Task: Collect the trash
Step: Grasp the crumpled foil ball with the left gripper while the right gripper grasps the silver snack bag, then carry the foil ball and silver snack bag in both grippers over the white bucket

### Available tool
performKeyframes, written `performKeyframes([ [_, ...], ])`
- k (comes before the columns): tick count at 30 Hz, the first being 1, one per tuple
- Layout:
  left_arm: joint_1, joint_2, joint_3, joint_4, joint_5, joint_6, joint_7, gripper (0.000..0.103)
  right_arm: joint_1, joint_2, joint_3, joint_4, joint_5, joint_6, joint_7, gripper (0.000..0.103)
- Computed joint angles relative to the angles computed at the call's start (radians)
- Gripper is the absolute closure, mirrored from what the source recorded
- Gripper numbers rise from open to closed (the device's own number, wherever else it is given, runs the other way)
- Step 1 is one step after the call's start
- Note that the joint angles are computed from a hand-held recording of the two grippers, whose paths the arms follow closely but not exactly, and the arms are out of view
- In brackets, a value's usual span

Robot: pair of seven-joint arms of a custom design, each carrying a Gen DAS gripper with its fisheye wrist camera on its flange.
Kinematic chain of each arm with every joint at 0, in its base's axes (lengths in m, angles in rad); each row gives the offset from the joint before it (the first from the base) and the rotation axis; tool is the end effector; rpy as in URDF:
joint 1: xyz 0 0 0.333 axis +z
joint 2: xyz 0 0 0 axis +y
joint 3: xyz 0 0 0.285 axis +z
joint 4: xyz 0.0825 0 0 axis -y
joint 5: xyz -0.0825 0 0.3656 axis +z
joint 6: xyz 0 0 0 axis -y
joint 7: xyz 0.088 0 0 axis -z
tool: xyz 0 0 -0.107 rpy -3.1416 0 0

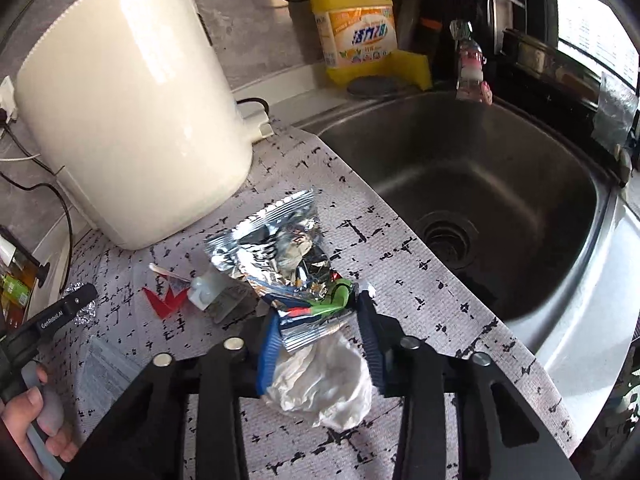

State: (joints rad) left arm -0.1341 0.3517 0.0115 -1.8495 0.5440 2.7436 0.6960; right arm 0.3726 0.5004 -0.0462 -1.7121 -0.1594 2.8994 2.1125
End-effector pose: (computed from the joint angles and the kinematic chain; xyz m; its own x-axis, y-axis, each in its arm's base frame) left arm 0.6394 -0.1001 0.3724 0.2859 -0.9573 0.0420 -0.7702 -0.2556 -0.5843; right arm 0.6460 0.2335 0.3633 0.0069 -0.9813 -0.1925 -0.7850 0.1140 -0.6090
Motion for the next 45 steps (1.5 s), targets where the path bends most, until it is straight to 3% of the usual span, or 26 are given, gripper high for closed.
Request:
performKeyframes([
  [5, 0.001, -0.067, 0.012, -0.077, 0.045, 0.055, -0.047, 0.062, 0.039, -0.056, -0.029, -0.071, -0.035, 0.026, 0.048, 0.078],
  [9, 0.013, -0.126, 0.009, -0.143, 0.089, 0.107, -0.076, 0.062, 0.103, -0.119, -0.089, -0.147, -0.123, 0.051, 0.152, 0.079],
  [16, 0.064, -0.244, -0.027, -0.285, 0.098, 0.209, -0.059, 0.062, 0.208, -0.252, -0.181, -0.280, -0.408, 0.058, 0.453, 0.079],
  [21, 0.107, -0.323, -0.067, -0.399, 0.030, 0.289, 0.016, 0.062, 0.241, -0.344, -0.185, -0.367, -0.608, 0.024, 0.663, 0.079],
  [27, 0.122, -0.386, -0.116, -0.493, -0.120, 0.343, 0.170, 0.062, 0.213, -0.453, -0.116, -0.477, -0.725, -0.034, 0.806, 0.079],
  [36, 0.090, -0.434, -0.168, -0.565, -0.305, 0.390, 0.339, 0.062, 0.106, -0.610, -0.006, -0.628, -0.818, -0.106, 0.934, 0.079],
  [41, 0.083, -0.453, -0.225, -0.584, -0.300, 0.398, 0.321, 0.062, 0.031, -0.736, 0.040, -0.761, -0.816, -0.119, 0.953, 0.079],
  [45, 0.116, -0.483, -0.312, -0.602, -0.212, 0.397, 0.205, 0.062, -0.025, -0.881, 0.059, -0.905, -0.786, -0.119, 0.924, 0.079],
])
